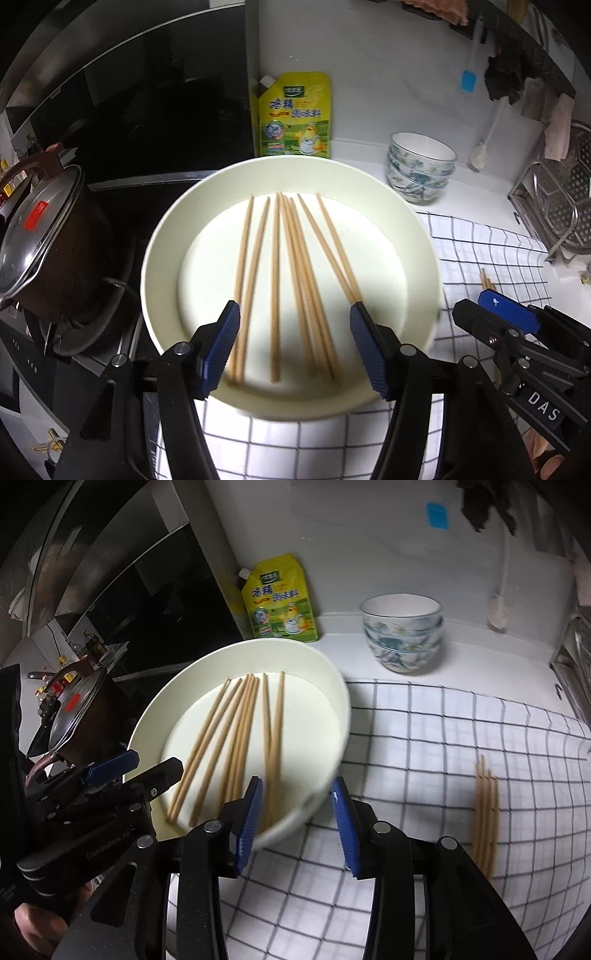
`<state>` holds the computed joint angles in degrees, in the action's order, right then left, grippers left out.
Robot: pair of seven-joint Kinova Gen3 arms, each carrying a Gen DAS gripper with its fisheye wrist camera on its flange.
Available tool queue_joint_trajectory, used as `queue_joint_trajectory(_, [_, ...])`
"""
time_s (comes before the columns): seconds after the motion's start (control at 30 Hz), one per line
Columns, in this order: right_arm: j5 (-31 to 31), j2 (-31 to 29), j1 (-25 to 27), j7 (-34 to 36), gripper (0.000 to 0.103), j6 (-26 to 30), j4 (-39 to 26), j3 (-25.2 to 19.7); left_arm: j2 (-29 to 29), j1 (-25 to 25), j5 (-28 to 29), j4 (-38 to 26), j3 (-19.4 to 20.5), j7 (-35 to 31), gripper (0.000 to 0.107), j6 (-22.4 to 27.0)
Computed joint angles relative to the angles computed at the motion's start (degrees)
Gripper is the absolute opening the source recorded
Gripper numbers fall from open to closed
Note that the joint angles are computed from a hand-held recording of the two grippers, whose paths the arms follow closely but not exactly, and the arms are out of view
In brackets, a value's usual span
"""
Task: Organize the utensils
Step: 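Move both open tools back over the remaining chopsticks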
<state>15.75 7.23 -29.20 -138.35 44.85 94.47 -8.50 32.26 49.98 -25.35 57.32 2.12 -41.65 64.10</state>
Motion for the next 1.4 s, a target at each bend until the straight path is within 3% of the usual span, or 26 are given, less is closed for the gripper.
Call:
queue_joint_trajectory(0.4, [-0.6,-9.3,4.5,1.2,0.047,0.4,8.9,-1.6,3.0,5.0,-0.2,-5.4,0.1,2.1,0.068,2.7])
queue_joint_trajectory(0.87, [-3.0,-19.0,13.8,3.8,0.048,2.3,19.6,-1.7,11.0,10.9,2.6,-18.2,-0.9,-0.5,0.071,8.1])
queue_joint_trajectory(1.17, [-4.5,-19.3,17.2,7.2,0.048,1.3,24.7,-0.8,16.8,13.3,4.6,-26.2,-2.4,-2.5,0.074,11.8])
queue_joint_trajectory(1.4, [-6.4,-16.7,17.4,10.0,0.048,-1.6,26.4,0.0,19.3,13.8,6.1,-28.7,-3.1,-3.3,0.075,13.6])
